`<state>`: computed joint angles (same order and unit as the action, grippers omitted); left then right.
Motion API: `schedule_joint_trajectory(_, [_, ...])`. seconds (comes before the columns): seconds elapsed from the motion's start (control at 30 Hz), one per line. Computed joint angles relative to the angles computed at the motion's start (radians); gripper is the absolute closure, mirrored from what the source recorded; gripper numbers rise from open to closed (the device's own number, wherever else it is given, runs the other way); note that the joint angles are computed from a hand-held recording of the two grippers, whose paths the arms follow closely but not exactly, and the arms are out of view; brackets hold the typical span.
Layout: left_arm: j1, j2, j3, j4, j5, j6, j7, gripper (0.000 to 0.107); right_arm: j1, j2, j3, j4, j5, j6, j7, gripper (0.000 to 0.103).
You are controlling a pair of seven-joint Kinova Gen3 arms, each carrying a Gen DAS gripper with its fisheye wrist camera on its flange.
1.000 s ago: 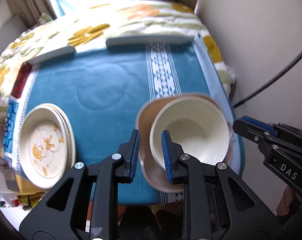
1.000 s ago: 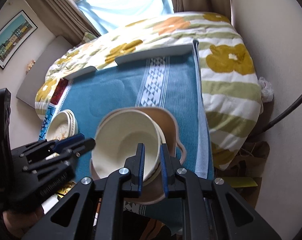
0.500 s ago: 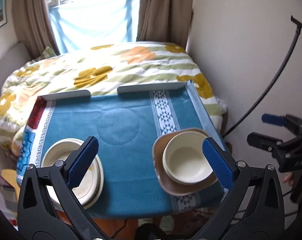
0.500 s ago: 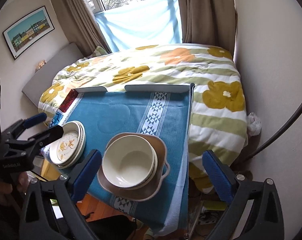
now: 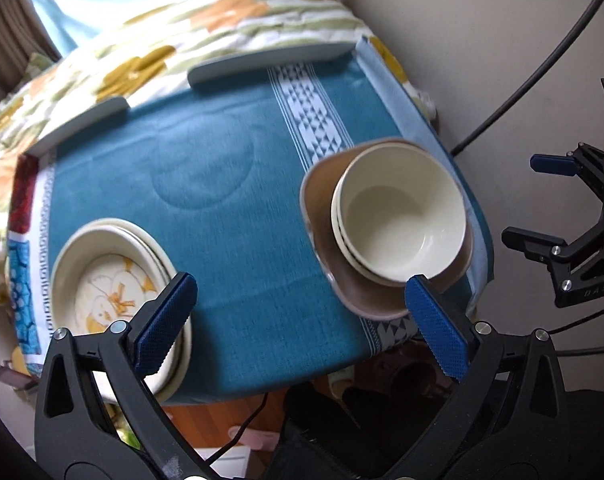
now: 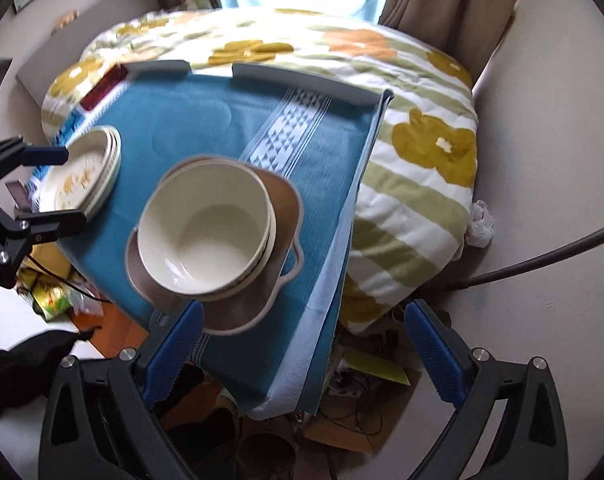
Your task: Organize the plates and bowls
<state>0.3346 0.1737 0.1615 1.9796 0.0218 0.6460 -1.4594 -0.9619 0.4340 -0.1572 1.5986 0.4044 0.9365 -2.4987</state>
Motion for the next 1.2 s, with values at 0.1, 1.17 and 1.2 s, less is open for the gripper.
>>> schedule_joint_trajectory(0.1, [-0.001,0.064,0.009,-0.028,-0.003,0.042,-0.037,0.005,0.03,0.045,-0.017,-0.032,-0.054,0.024,0.056,0.019])
schedule_joint_trajectory(1.17, [0.117,0.295,-0.009,-0.074,0.03,-0.06,-0.106,0.093,0.048,0.161,0.037,0.005,-0.232,-0.223,0.224,0.089])
schedule_joint_trajectory(1.2, [0.129,0.29,-0.016,-0.069,0.015,-0.069,-0.088,0.093,0.047,0.162,0.039,0.005,-0.224,-0.228,0.22,0.089])
